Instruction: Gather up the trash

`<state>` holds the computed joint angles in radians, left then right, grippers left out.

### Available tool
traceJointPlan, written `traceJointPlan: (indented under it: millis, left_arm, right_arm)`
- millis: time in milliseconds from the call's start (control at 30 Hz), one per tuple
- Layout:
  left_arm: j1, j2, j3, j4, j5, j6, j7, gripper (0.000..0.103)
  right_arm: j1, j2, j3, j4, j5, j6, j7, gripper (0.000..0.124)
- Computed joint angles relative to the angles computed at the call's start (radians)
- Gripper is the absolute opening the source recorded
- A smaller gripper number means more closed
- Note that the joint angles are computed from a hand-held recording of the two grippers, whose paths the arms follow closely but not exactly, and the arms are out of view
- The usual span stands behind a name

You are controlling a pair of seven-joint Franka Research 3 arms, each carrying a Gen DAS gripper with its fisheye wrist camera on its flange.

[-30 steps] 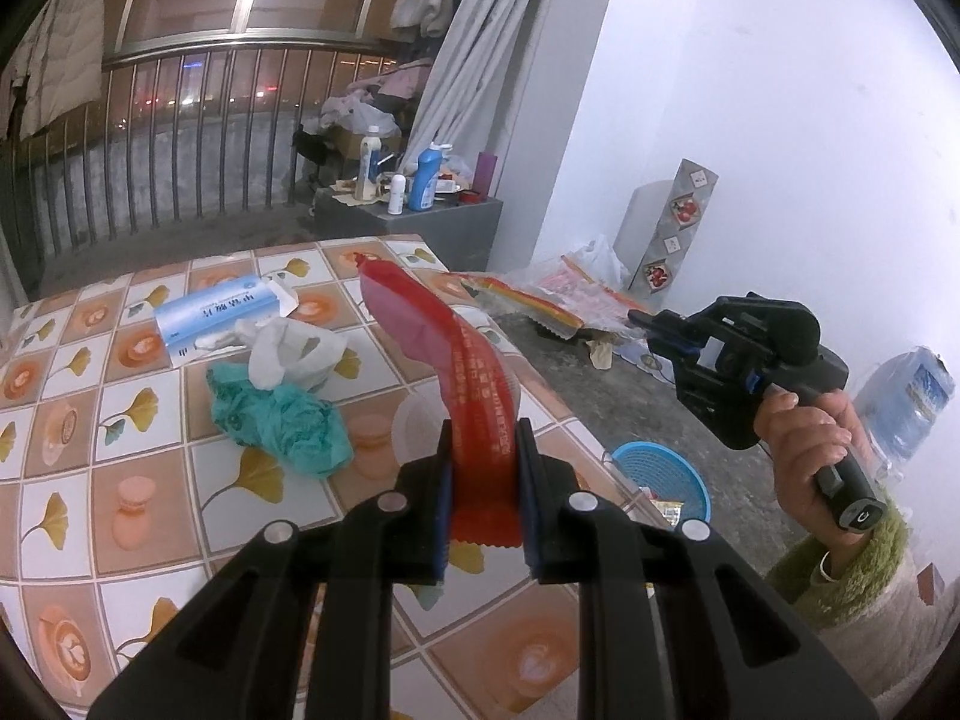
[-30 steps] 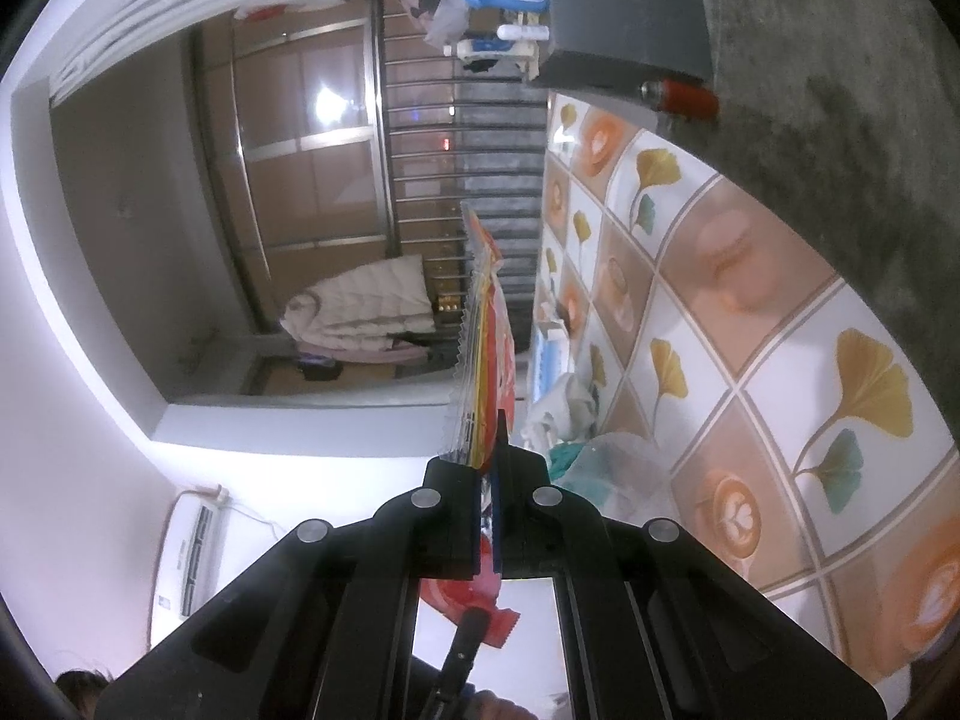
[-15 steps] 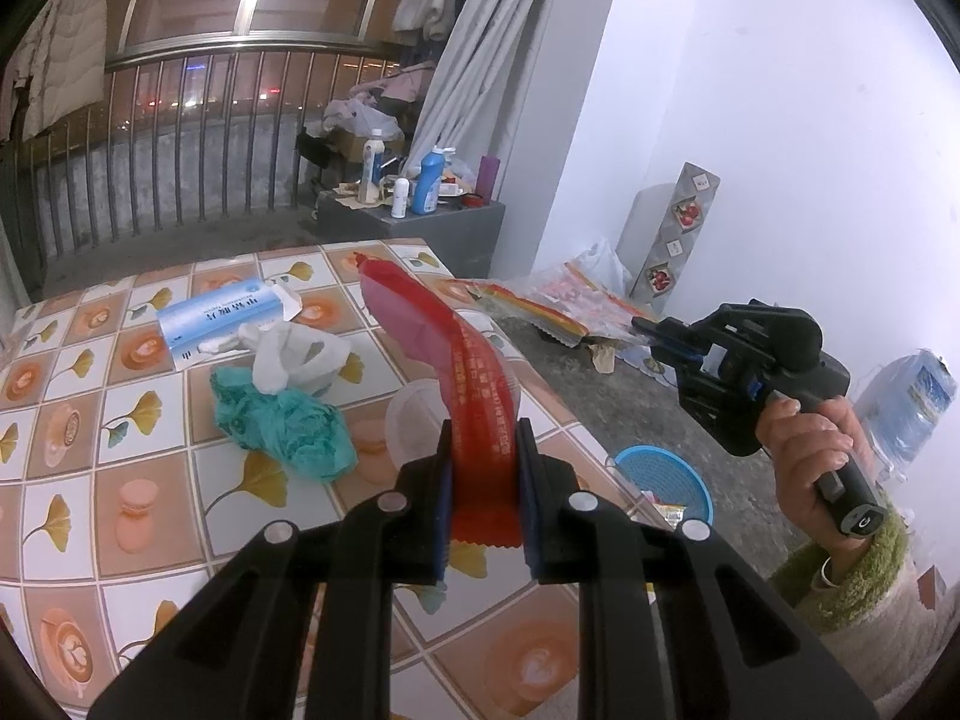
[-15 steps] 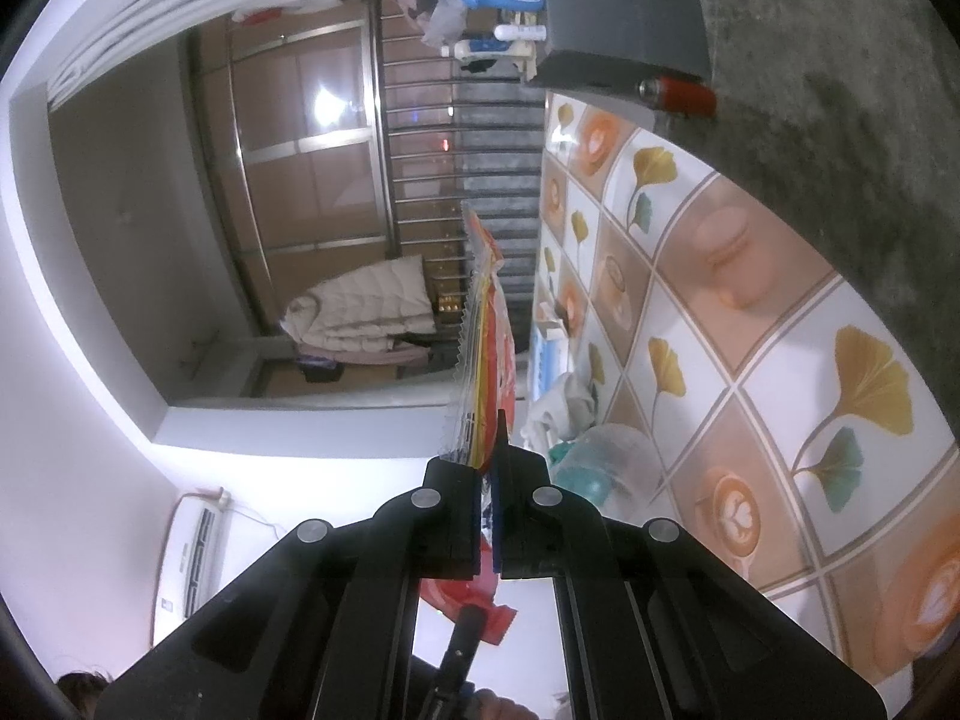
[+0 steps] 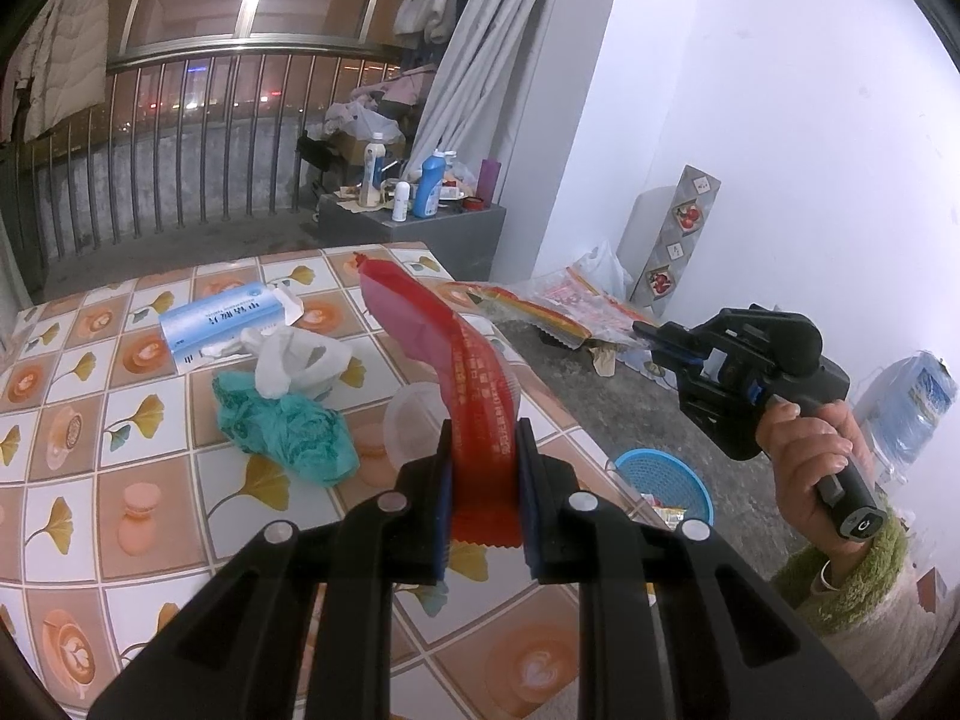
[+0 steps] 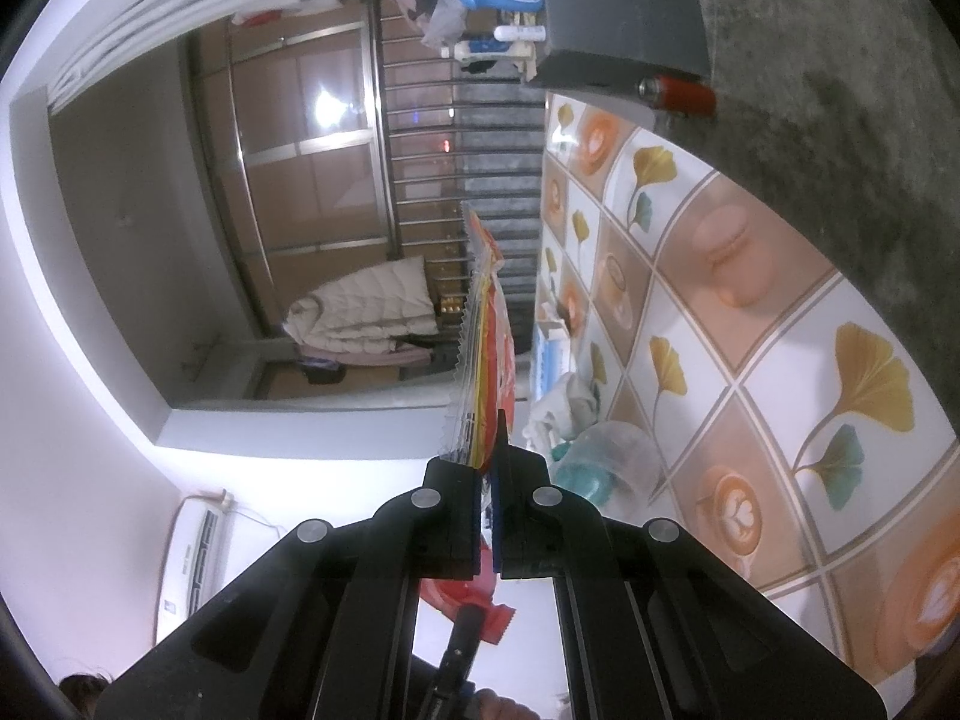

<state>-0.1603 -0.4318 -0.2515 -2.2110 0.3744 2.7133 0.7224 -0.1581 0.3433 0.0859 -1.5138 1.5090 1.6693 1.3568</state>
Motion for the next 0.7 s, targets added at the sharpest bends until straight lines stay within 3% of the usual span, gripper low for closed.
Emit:
traceJointPlan:
  millis: [500, 633, 700]
  left_arm:
    - [-0.011, 0.02, 0.015, 0.024, -0.016, 0.022, 0.017, 0.018]
    - [-0.045, 0.095, 0.045, 0.096, -0.057, 0.093, 0.107, 0.018]
    - [-0.099, 0.166, 0.08, 0.163, -0.133, 0.132, 0.21, 0.018]
  right_arm:
    - [-0.011, -0.016, -0.012, -0.013, 0.004, 0.004, 0.0, 0.001]
    - [-0.043, -0.066, -0.053, -0.046, -0.002, 0.048, -0.033, 0.001]
    - [-0.061, -0.099, -0.083, -0.077, -0.011, 0.086, -0.058, 0.001]
